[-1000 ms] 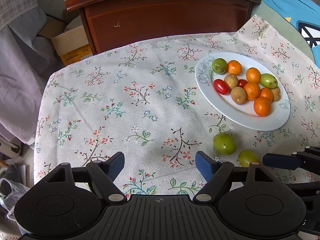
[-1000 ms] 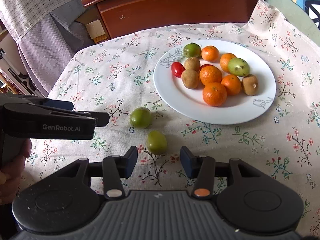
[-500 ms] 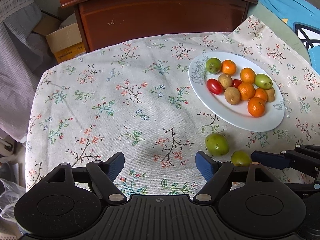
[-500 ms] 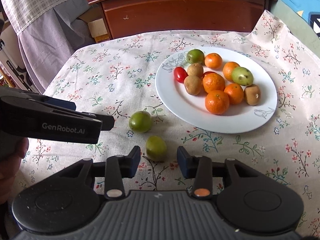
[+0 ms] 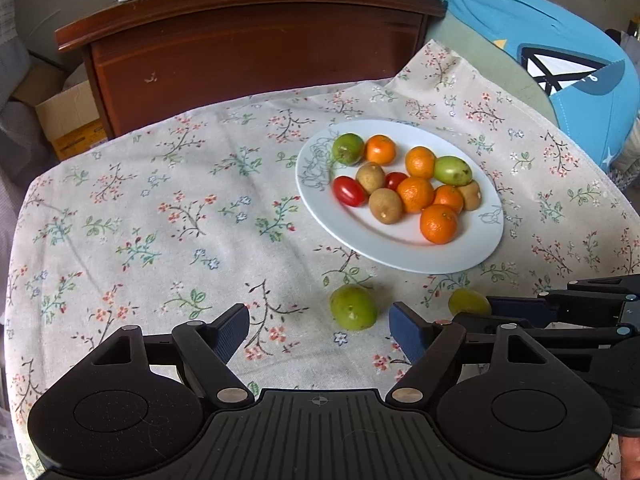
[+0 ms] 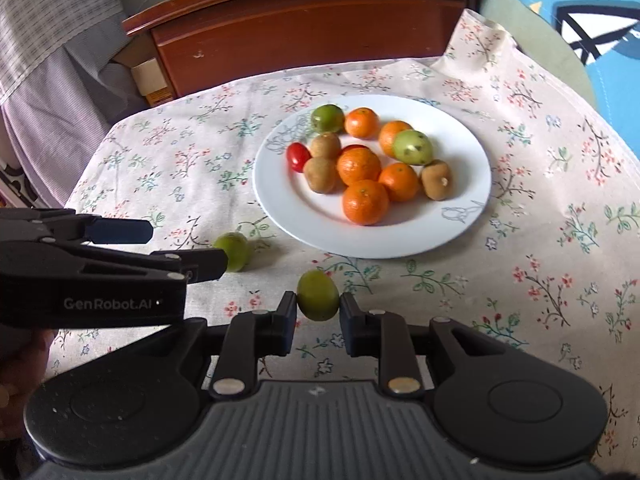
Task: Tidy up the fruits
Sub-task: 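Close the right gripper on a green lime while the left grasps the last lime, then lift both held limes off the cloth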
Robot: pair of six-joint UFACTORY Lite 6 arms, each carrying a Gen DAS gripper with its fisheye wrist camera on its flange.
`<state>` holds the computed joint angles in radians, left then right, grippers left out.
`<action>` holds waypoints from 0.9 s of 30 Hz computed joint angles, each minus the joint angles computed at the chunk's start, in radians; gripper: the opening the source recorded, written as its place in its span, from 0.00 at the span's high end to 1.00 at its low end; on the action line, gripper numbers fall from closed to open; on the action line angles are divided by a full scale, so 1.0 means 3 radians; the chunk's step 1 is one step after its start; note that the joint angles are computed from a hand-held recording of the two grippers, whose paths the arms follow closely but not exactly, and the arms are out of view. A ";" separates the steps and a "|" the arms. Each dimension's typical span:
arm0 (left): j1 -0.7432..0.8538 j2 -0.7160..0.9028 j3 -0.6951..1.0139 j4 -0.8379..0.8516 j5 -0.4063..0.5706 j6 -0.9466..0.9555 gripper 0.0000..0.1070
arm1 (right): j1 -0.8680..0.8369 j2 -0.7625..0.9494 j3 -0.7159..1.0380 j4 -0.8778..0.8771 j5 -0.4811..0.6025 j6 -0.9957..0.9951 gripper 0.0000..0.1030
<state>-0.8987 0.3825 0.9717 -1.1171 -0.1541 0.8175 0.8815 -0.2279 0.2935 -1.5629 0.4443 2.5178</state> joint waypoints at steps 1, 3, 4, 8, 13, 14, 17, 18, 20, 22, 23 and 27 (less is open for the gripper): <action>-0.0007 0.0027 0.0021 0.0190 0.0001 -0.0181 0.29 | -0.0054 -0.0056 -0.0036 0.0026 -0.0028 -0.0013 0.77; -0.0017 0.0089 0.0058 0.0580 -0.0003 -0.0551 0.29 | -0.0093 -0.0140 -0.0078 0.0132 -0.0027 -0.0103 0.77; -0.0020 0.0111 0.0068 0.0705 0.0000 -0.0673 0.30 | -0.0102 -0.0176 -0.0095 0.0183 -0.0007 -0.0134 0.77; -0.0002 0.0210 0.0132 0.1225 0.0027 -0.1182 0.39 | -0.0180 -0.0219 -0.0121 0.0291 -0.0019 -0.0212 0.77; -0.0008 0.0360 0.0240 0.1214 0.0041 -0.1151 0.51 | -0.0190 -0.0223 -0.0128 0.0356 -0.0033 -0.0233 0.77; -0.0018 0.0384 0.0256 0.1120 0.0035 -0.1047 0.52 | -0.0189 -0.0218 -0.0125 0.0353 -0.0032 -0.0231 0.77; -0.0057 0.0425 0.0277 0.0800 -0.0030 -0.0699 0.63 | -0.0194 -0.0196 -0.0115 0.0337 -0.0035 -0.0204 0.77; -0.0053 0.0427 0.0279 0.0890 -0.0030 -0.0775 0.66 | -0.0205 -0.0184 -0.0110 0.0323 -0.0048 -0.0189 0.77; -0.0033 0.0430 0.0274 0.1239 -0.0016 -0.1105 0.70 | -0.0233 -0.0156 -0.0105 0.0257 -0.0092 -0.0141 0.77; -0.0032 0.0416 0.0248 0.1474 -0.0035 -0.1308 0.75 | -0.0238 -0.0126 -0.0096 0.0209 -0.0112 -0.0111 0.77; -0.0038 0.0404 0.0229 0.1488 -0.0055 -0.1320 0.75 | -0.0257 -0.0113 -0.0095 0.0167 -0.0130 -0.0090 0.77; -0.0031 0.0327 0.0151 0.1494 -0.0101 -0.1340 0.75 | -0.0277 -0.0124 -0.0104 0.0032 -0.0187 0.0025 0.77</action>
